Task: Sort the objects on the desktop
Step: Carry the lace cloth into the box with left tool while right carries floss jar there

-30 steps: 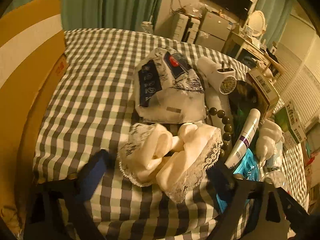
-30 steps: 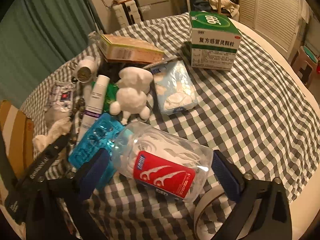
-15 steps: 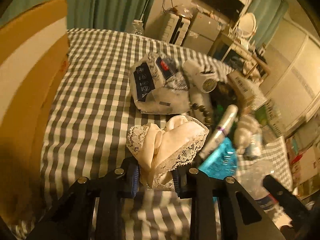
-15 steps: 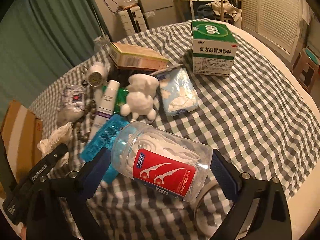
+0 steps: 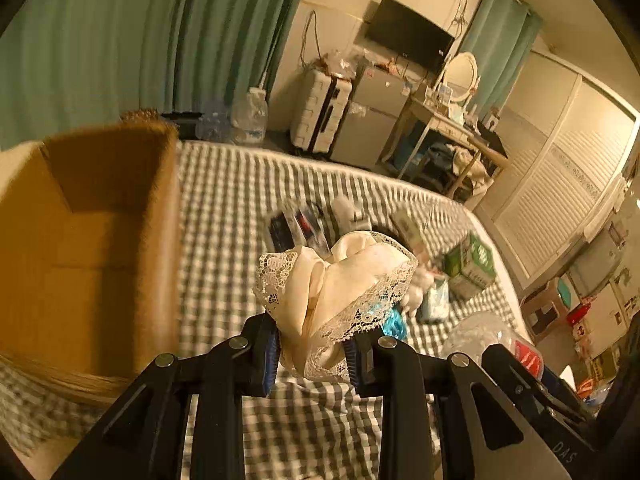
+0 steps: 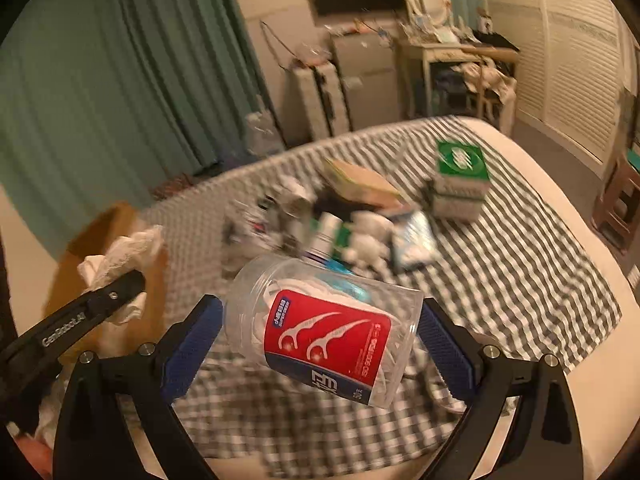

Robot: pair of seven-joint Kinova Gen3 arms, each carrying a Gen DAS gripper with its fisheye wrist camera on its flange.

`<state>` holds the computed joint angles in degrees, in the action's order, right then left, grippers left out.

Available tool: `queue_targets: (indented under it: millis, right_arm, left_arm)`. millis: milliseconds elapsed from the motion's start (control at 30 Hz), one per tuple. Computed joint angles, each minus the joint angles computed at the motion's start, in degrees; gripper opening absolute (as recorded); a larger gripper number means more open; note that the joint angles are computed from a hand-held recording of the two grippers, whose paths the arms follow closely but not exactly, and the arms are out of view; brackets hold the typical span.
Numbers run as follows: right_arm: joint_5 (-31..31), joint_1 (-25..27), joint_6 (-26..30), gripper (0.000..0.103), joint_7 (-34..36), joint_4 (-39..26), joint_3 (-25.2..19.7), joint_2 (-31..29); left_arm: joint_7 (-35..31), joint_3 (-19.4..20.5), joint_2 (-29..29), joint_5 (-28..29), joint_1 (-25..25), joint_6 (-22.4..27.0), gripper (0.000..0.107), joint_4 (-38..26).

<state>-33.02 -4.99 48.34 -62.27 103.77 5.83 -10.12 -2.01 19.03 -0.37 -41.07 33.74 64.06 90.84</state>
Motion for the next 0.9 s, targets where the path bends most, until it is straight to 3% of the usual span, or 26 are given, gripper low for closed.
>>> queue_targets:
  millis: [200, 367, 567, 733, 800, 867, 900]
  right_arm:
    - [-6.78, -3.97, 8.21, 0.097, -0.01, -6.93, -1.12, 0.0]
    - [-11.01, -7.51, 11.86, 0.097, -1.55, -11.48, -5.31, 3.17]
    - [-10.52, -10.79, 11.84, 0.097, -5.99, -14.01, -10.81, 8.37]
    - [-10.48, -11.97, 11.73, 0.097, -6.78, -14.28, -12.97, 12.1]
    - [-9.91, -12.29, 12.0, 0.097, -8.15, -15.6, -13.69, 13.62]
    - [-8.2, -12.83, 12.12, 0.098, -10.58, -17.16, -14.37, 14.48]
    - [-7.83, -12.89, 11.67, 0.099, -10.98, -17.26, -14.59, 14.32]
  left_arm:
    - [-8.94, 0.06, -8.13, 2.87, -4.4, 5.86, 0.028, -2.24]
    - [-13.29, -0.5, -13.18, 6.32, -9.97, 10.75, 0.028, 0.09]
    - [-15.28, -4.96, -17.31, 11.73, -14.32, 6.79, 0.028, 9.04]
    - [-16.5, -5.36, -18.76, 15.17, -17.75, 4.07, 0.031, 14.37]
    - [-17.88, -4.3, -18.15, 15.48, -18.96, 4.72, 0.047, 14.88]
    - [-17.87, -2.81, -18.4, 15.68, -20.36, 4.69, 0.082, 15.58]
    - [-17.69, -2.2, -19.73, 15.87, -20.99, 4.64, 0.086, 16.62]
